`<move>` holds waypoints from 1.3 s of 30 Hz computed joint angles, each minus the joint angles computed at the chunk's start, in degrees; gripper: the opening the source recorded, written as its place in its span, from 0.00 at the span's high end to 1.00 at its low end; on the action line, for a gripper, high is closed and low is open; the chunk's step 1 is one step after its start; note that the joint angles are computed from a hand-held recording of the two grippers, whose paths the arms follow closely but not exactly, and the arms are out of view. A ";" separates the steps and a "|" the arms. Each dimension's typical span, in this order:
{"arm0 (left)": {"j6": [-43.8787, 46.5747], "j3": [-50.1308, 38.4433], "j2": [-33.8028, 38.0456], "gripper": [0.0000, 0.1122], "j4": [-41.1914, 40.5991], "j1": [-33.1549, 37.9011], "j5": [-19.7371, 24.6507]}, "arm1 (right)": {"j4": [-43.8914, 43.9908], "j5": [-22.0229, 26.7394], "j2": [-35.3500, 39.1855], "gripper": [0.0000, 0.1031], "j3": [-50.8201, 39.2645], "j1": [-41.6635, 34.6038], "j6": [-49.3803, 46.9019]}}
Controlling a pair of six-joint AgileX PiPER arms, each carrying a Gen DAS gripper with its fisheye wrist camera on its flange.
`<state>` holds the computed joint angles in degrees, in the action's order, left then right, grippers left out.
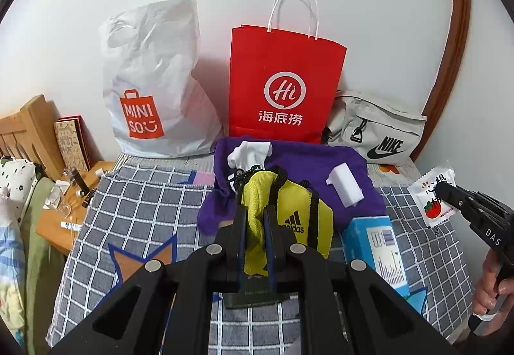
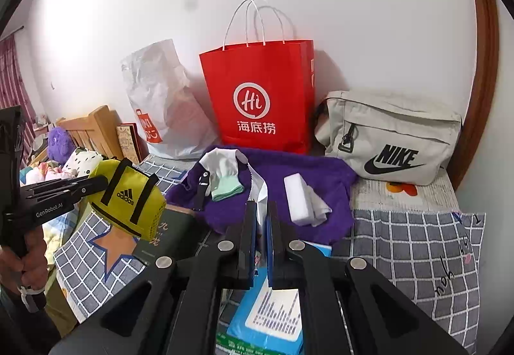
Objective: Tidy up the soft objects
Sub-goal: 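Carry the yellow pouch and snack packet in both tools over the purple towel, then lower the pouch and packet onto the towel and open both tools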
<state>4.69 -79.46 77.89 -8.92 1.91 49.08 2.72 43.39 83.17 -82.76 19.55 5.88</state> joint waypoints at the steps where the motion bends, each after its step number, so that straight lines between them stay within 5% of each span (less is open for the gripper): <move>1: -0.06 -0.82 0.97 0.91 0.08 -0.04 -0.06 | 0.19 0.00 0.84 0.95 -0.80 -0.26 -0.28; 39: -1.89 -22.91 25.61 0.91 1.62 -3.60 3.11 | 4.56 1.66 24.61 0.95 -21.91 -9.02 -7.37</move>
